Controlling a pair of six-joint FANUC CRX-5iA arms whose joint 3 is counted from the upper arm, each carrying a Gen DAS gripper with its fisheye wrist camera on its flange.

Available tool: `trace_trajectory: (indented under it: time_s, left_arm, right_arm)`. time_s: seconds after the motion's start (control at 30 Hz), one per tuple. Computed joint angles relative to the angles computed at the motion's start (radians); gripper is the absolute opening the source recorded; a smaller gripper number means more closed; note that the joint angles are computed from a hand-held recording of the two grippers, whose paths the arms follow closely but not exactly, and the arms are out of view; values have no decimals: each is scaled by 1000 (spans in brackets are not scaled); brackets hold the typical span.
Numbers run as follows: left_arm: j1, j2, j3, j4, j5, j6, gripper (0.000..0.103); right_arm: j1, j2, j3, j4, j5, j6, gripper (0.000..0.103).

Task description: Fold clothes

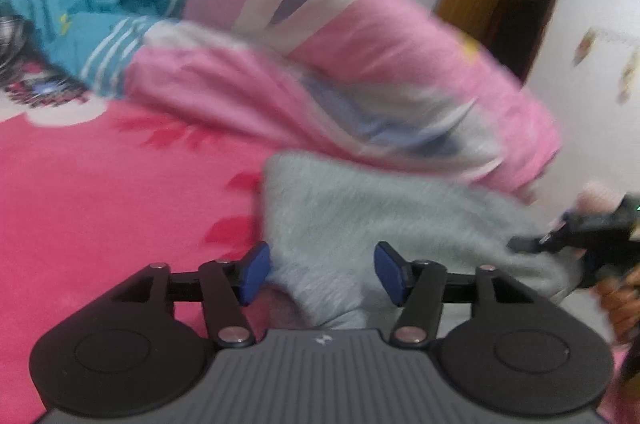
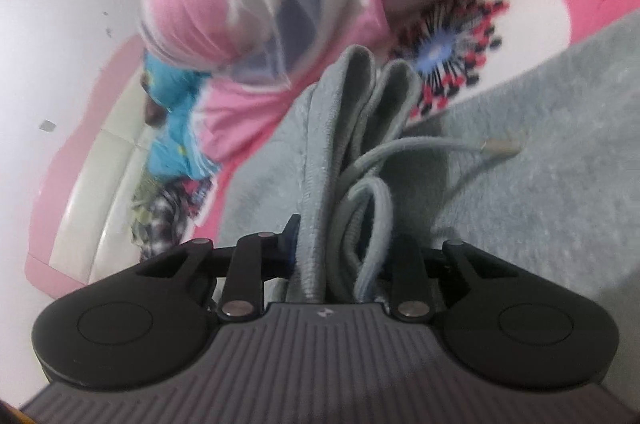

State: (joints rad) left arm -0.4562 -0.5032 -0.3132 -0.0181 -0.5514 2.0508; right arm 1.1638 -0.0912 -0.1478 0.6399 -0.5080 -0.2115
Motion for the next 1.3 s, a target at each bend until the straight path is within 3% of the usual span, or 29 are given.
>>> trace_trajectory:
  time_s: [0.03, 0.1, 0.17, 0.37, 0.5, 0.63, 0.77, 0.87, 0.97, 1.07, 1.1, 1.13, 1.23, 1.3]
  left_arm:
    - [5, -5, -16, 61, 31, -47, 66]
    - [-27, 36, 35, 77, -1, -75, 66]
    - [-60, 80, 91, 85, -39, -98, 66]
    - [-220, 261, 333, -91, -229, -5, 64]
    - [-268, 348, 424, -136, -332, 22, 60]
    - [-279, 388, 471, -130, -389, 22, 60]
    - [-302, 417, 528, -167, -427, 29, 60]
    - [-310, 430, 542, -172, -440, 23, 60]
    - [-310, 439, 540, -170, -448, 21, 60]
    - [-288, 423, 518, -142, -438, 29, 60]
    - [-276, 413, 506, -128, -431, 31, 60]
    - [-264, 403, 495, -113, -424, 32, 60]
    - [-224, 373, 459, -61, -405, 33, 60]
    - [-190, 350, 419, -3, -379, 23, 60]
  right_arm:
    - [0, -26, -35, 55, 12, -42, 24]
    - [5, -88, -96, 142, 3, -108, 24]
    - [24, -164, -139, 170, -64, -105, 24]
    - [140, -421, -264, 217, -374, -85, 24]
    - [176, -584, -384, 221, -475, -147, 24]
    - [168, -679, -449, 192, -488, -192, 24]
    - [171, -720, -466, 231, -500, -152, 24]
    - [153, -737, -486, 196, -517, -132, 24]
    - [150, -692, -447, 99, -600, -101, 28]
    - [213, -651, -407, 137, -718, -147, 42]
    - [233, -636, -393, 147, -759, -160, 52]
    - [288, -593, -363, 188, -850, -161, 59]
    - [412, -434, -253, 286, -1120, -102, 59]
    - [456, -366, -222, 351, -1210, -49, 59]
